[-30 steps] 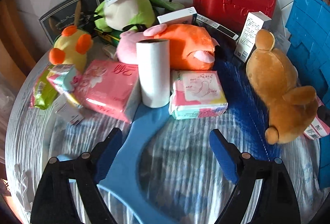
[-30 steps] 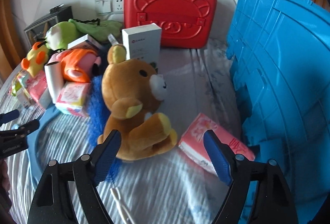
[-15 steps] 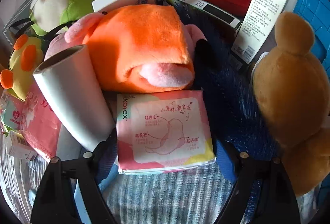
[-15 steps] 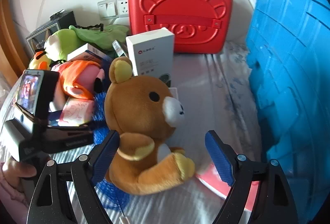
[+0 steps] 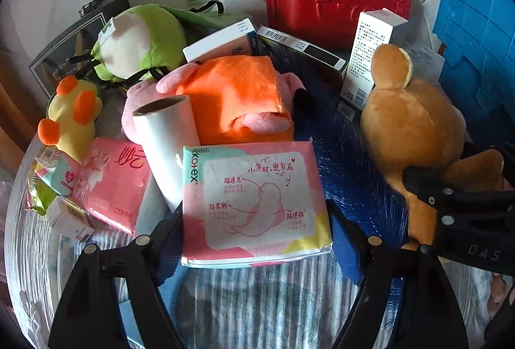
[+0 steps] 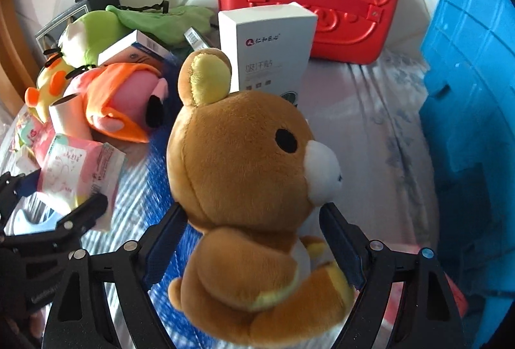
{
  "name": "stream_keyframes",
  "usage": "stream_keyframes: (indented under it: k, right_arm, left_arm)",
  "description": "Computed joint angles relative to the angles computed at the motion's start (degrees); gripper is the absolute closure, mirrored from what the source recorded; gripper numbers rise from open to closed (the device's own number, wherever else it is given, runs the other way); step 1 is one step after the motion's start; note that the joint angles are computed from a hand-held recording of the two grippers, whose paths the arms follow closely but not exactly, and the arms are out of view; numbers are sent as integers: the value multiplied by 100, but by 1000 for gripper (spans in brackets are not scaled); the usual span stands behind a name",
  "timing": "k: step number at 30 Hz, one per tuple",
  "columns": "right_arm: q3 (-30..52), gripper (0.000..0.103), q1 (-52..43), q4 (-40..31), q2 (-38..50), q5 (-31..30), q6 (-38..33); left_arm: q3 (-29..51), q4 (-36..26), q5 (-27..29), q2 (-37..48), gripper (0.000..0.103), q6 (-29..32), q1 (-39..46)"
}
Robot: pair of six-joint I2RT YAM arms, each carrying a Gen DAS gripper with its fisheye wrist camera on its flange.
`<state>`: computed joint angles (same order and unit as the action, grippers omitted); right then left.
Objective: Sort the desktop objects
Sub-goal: 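Grasp the pink Kotex pad pack with the left gripper while the right grasps the brown teddy bear, then lift and carry the pad pack and teddy bear over the blue bin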
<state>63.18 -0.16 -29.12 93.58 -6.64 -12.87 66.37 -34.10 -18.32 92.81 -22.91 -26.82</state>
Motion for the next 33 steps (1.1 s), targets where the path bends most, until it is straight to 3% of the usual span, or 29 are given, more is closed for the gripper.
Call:
stream_keyframes:
  k: [6, 13, 23, 33]
  right_arm:
    - [269, 11, -107, -103, 499, -294, -25]
    - [52, 23, -86, -122, 82, -297, -25]
    - [-296, 24, 122, -802, -2049, -298, -91]
    - [353, 24, 646, -1983, -4015, 142, 132]
  left_arm:
    - [71, 32, -27, 76, 25, 34, -24]
    - [137, -284, -271, -341, 25, -80, -210]
    - [324, -1423, -1212, -1678, 25, -660, -780]
    - [848, -2990, -2546, -2942, 25, -1514, -1980]
